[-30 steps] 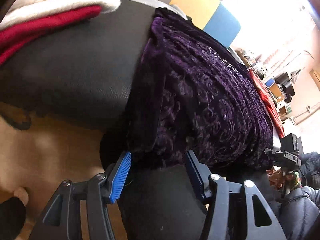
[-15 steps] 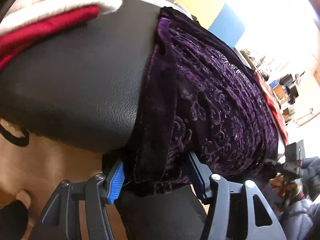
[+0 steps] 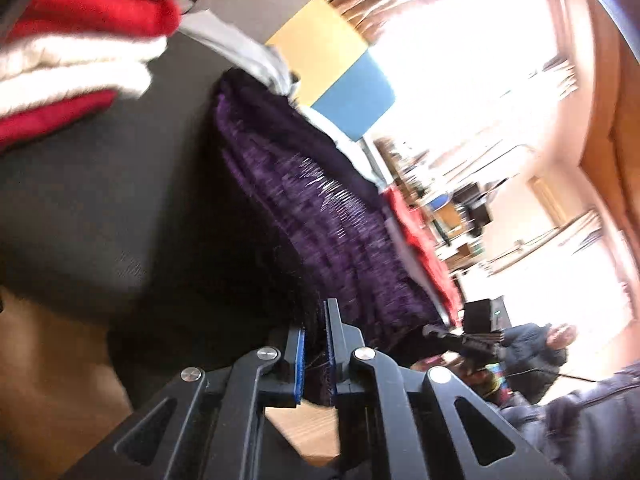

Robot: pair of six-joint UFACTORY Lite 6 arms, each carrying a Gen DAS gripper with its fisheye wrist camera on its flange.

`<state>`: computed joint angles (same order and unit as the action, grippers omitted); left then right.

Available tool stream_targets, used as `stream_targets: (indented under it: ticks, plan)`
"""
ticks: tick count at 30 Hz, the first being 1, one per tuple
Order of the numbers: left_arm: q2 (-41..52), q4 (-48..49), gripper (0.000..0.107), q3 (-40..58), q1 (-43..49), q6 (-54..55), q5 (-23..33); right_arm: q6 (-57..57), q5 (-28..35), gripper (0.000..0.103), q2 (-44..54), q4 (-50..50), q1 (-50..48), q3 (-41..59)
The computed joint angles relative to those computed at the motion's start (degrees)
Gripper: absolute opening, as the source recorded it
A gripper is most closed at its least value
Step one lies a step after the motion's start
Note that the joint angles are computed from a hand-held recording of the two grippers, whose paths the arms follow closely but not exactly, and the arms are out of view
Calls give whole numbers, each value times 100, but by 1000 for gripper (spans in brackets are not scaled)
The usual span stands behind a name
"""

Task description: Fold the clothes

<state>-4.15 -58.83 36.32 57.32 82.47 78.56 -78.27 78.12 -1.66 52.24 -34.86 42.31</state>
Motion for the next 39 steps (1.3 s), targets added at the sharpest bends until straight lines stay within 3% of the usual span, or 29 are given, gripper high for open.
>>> stream_targets:
  ticks: [6, 12, 15, 18, 19, 23, 25, 27, 33, 35, 39]
  plan:
    - [197, -476, 7, 401, -272, -270, 495, 187, 581, 5, 46, 198, -81, 530]
    - [686, -1464, 7, 1604, -1013, -691, 948, 880, 840, 5, 538, 1131, 520, 1678]
    - [1686, -2097, 7, 2910, -1711, -1104, 700, 1148, 554, 5, 1228, 1488, 928, 2536]
    - [3207, -2391, 7, 4709, -2349, -1727, 85, 1628, -171, 5, 2481, 1783, 1468, 3883]
    - [3805, -2448, 7, 5308, -2592, -1960, -367, 1836, -383, 5, 2926, 1830, 1620, 4412]
    - [6079, -1683, 7, 7707, -3246, -3529, -1434, 2915, -1062, 6, 4617, 1496, 2025, 6236]
    - [6743, -1061, 5, 8210, -3392, -4050, -1577, 3164, -1261, 6, 4978, 1210, 2146, 6514]
    - [6713, -1167, 5, 7754, -3315, -3704, -1419, 2976, -1338, 2, 4951, 1165, 2137, 6180]
    - [4763, -1426, 5, 4429, -2971, -2277, -1484, 1712, -1198, 1, 3637, 1499, 1588, 3895]
    - [4255, -1630, 6, 3647, -2789, -1904, -1427, 1596, -1141, 1, 3409, 1441, 1458, 3590]
    - [3629, -2103, 25, 2769, -2425, -1510, -1201, 1645, -1188, 2, 3378, 1397, 1477, 3565]
